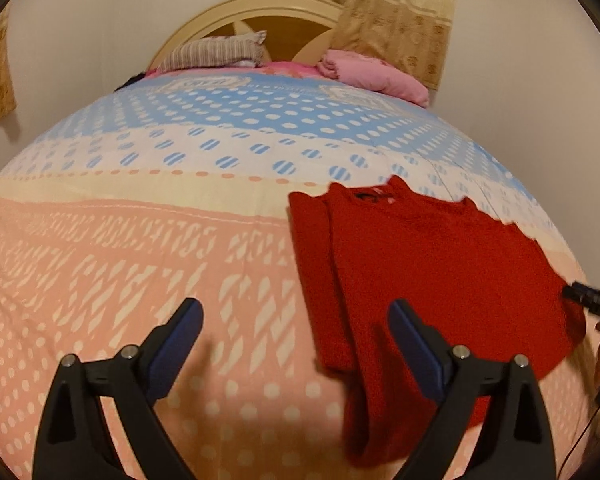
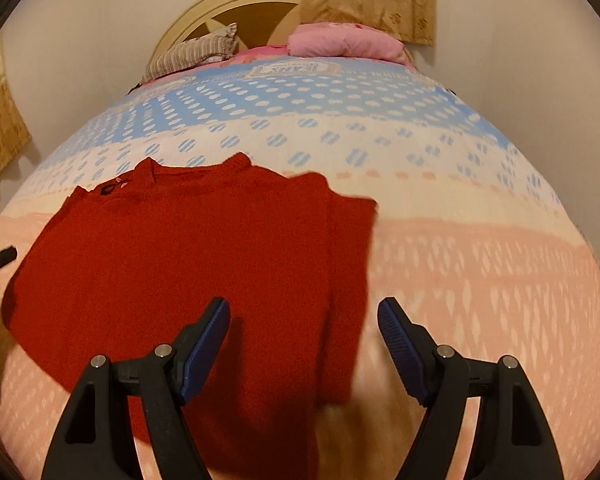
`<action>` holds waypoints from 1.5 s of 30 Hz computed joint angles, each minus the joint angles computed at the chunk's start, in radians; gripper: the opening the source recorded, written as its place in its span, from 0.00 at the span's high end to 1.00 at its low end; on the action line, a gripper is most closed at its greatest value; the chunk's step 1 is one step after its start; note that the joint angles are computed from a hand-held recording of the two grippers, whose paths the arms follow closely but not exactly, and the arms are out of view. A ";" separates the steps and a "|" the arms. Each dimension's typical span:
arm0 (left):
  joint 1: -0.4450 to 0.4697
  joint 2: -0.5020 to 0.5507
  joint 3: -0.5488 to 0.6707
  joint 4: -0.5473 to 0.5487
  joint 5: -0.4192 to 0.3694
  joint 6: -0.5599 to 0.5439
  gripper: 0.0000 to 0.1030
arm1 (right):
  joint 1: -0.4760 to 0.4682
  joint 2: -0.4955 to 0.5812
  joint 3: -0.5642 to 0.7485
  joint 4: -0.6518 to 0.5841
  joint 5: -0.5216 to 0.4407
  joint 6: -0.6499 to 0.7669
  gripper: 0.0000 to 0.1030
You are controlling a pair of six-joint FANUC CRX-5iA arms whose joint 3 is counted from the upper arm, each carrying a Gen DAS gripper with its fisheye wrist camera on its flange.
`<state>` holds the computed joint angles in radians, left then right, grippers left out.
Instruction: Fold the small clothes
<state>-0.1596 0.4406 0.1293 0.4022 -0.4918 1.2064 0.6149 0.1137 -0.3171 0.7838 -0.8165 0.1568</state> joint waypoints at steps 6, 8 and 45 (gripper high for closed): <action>-0.019 -0.030 -0.074 0.048 0.026 -0.099 0.07 | 0.010 -0.086 -0.079 -0.069 0.062 -0.048 0.56; -0.022 -0.027 -0.069 0.018 0.021 -0.076 0.07 | 0.021 -0.094 -0.090 -0.066 0.066 -0.048 0.59; -0.005 -0.009 -0.034 -0.070 -0.128 0.039 0.00 | 0.108 -0.039 -0.053 0.049 0.107 -0.065 0.45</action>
